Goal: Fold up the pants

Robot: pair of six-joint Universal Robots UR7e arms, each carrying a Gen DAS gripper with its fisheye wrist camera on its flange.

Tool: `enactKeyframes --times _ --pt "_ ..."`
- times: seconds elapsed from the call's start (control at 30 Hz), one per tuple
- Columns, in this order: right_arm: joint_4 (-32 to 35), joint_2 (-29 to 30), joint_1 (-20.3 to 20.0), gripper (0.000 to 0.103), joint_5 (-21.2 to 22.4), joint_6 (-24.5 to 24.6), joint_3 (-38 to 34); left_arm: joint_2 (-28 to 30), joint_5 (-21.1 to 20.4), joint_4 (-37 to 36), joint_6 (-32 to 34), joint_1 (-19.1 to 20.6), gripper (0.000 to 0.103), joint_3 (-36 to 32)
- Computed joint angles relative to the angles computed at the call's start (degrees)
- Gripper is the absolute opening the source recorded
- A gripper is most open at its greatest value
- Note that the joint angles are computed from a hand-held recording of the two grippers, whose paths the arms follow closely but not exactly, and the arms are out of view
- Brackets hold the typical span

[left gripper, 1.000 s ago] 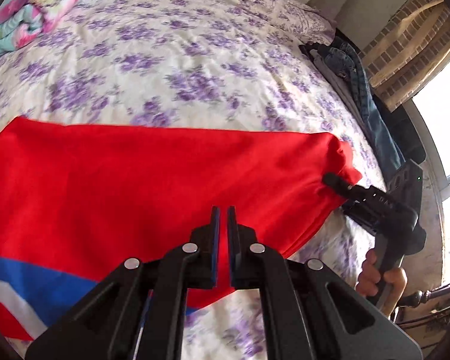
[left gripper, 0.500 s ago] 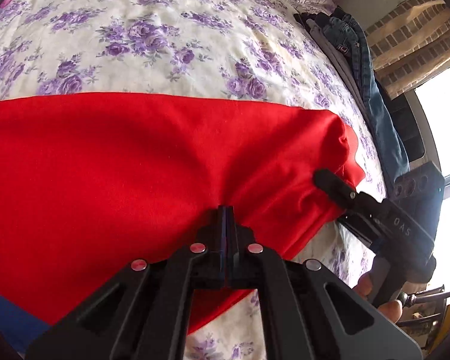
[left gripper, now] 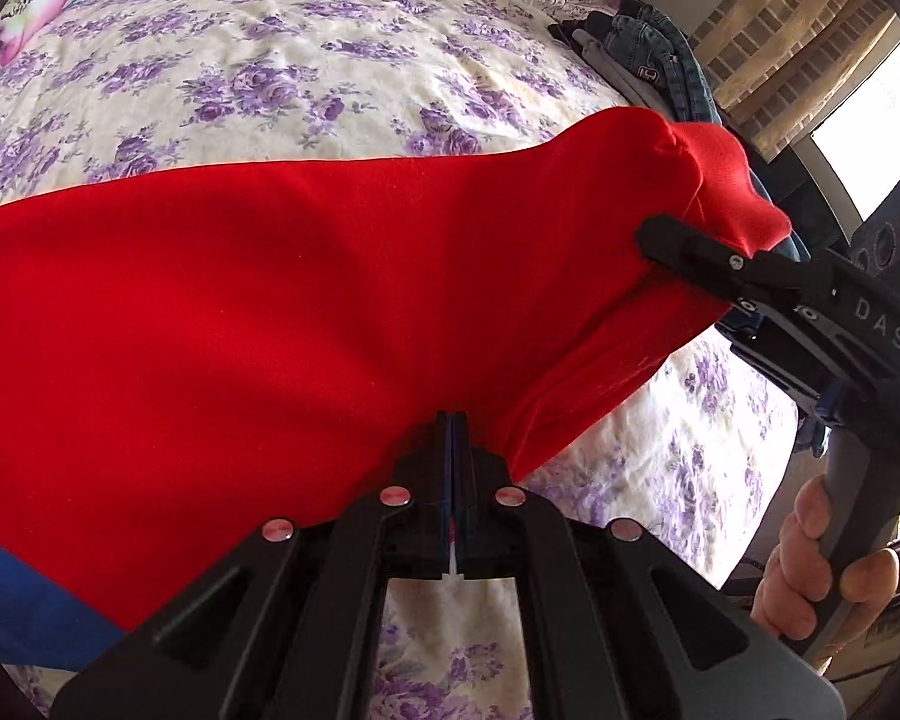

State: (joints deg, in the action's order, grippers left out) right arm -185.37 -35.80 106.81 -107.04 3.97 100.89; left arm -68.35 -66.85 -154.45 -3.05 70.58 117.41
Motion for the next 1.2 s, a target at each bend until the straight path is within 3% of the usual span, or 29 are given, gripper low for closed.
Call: enactKeyframes --times 0.17,0.27,0.37,0.5,0.57,0.63,0.73,0.87,0.9,0.93,1.0,1.1,1.17,1.2 --pt "2.1 0.7 2.9 0.023 -4.6 -2.1 -2.3 -1.6 -4.2 1.4 -0.3 1.7 0.0 -0.6" --pt "1.4 1.7 5.1 0.023 -9.2 -5.1 -3.2 -6.5 -4.9 0.2 -0.7 3.4 0.0 0.6" --pt "0.7 3.7 8.1 0.023 -14.9 -9.9 -4.8 -13.9 2.2 -1.7 -1.4 4.3 0.0 2.9" --pt "1.6 7.9 13.0 0.023 -19.1 -18.5 -9.1 -21.9 12.9 -1.5 -2.4 7.5 0.0 3.6" --pt "3.0 11.3 15.3 0.023 -21.4 -23.1 -12.4 -24.2 13.4 -0.6 -3.0 10.8 0.0 2.9" --pt "7.0 14.0 16.7 0.023 -21.1 -25.4 -15.0 -24.7 9.5 0.5 -3.4 15.2 0.0 1.1" --pt "15.5 17.4 17.5 0.022 -18.9 -24.2 -18.9 -23.5 3.9 1.2 -3.5 19.4 0.0 -0.5" --pt "20.2 23.2 18.6 0.025 -21.6 -24.6 -23.9 -22.7 5.8 -5.5 0.2 18.6 0.0 2.1" --pt "22.4 24.0 18.5 0.033 -22.1 -23.4 -24.8 -22.5 6.2 -6.8 1.0 18.5 0.0 2.4" --pt "24.7 24.3 18.6 0.051 -22.2 -22.2 -25.3 -22.4 6.3 -8.0 1.9 18.5 0.0 2.8" --pt "29.5 22.9 18.4 0.064 -18.5 -20.1 -24.8 -22.3 4.9 -9.7 3.0 19.1 0.0 3.2" --pt "33.4 18.7 17.6 0.064 -8.8 -16.5 -22.8 -22.6 0.9 -9.9 3.1 20.9 0.0 2.9" --pt "29.5 16.9 17.5 0.052 -6.7 -16.9 -21.1 -22.6 -1.1 -9.6 2.6 21.8 0.0 2.5" --pt "26.7 17.1 17.9 0.038 -8.2 -18.1 -21.0 -22.6 -1.6 -9.7 2.6 22.0 0.0 2.5"
